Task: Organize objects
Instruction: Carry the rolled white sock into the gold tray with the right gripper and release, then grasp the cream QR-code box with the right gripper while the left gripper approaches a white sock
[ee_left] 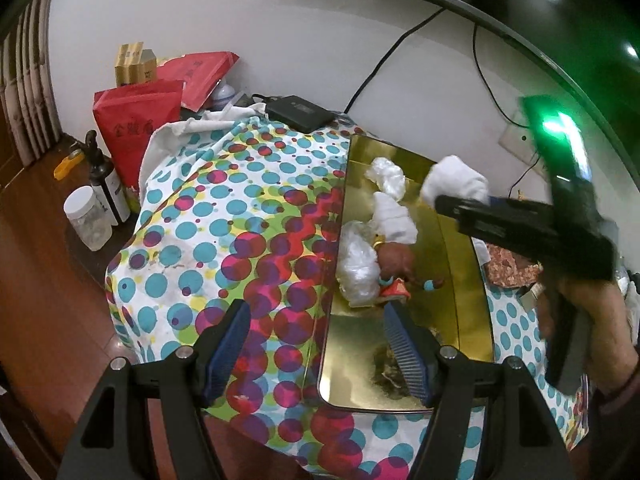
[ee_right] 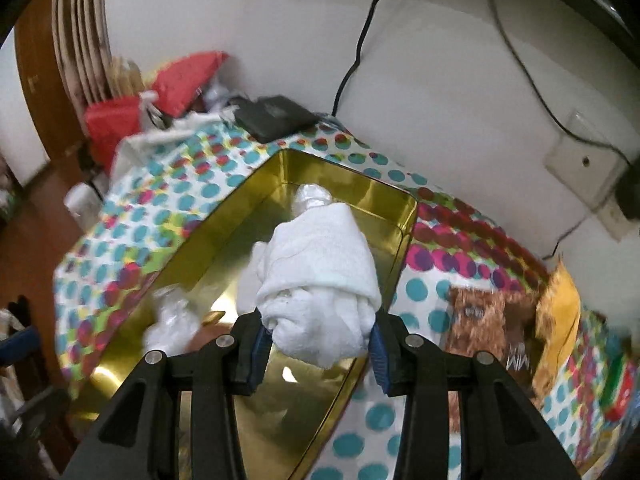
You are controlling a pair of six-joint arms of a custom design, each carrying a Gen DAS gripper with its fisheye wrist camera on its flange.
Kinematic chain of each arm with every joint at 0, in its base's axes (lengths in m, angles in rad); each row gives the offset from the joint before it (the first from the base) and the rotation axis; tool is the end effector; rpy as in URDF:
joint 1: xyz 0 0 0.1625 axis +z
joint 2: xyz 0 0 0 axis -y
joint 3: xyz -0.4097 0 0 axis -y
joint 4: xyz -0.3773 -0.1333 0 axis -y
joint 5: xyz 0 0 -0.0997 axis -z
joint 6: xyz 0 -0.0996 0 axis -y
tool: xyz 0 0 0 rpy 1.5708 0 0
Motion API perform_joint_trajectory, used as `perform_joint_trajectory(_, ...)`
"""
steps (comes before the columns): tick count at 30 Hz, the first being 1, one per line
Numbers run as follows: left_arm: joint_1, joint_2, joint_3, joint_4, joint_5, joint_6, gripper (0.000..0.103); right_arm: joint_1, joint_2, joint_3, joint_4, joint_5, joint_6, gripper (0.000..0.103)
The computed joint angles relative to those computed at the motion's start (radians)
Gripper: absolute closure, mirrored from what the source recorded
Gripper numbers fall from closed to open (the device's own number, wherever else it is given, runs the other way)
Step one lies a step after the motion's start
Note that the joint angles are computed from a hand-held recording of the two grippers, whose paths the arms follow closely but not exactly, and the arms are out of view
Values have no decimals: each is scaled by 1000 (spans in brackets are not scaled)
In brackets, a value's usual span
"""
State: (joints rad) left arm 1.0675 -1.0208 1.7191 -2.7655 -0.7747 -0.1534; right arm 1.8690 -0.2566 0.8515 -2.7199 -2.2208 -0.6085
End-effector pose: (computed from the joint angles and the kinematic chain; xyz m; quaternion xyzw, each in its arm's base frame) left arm -0.1218 -0.6452 0.2554 0.0618 0.8965 -0.3355 0.2826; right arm 0.3152 -0.7770 0.0401 0.3207 -0.8577 0.2087 0.3435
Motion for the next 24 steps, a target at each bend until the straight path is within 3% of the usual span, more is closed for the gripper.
perform_joint_trajectory(5,13,0,-6,10,3,9,32,3,164,-298,162,-122,-6,63)
perform_joint_trajectory(10,28,3,-11,31,-6,-4,32,-8,249,-478,309,-147,30,61)
perform_joint_trajectory(15,31,7,-15,37,-14,-8,32,-14,222,-413,275,-134,31,57)
perform_joint_trajectory(20,29,10,-17,52,-16,-23,32,-7,159,-287,190,-104,10,33)
perform_joint_trajectory(24,20,8,-10,53,-18,-28,32,1,81,-134,62,-68,-34,26)
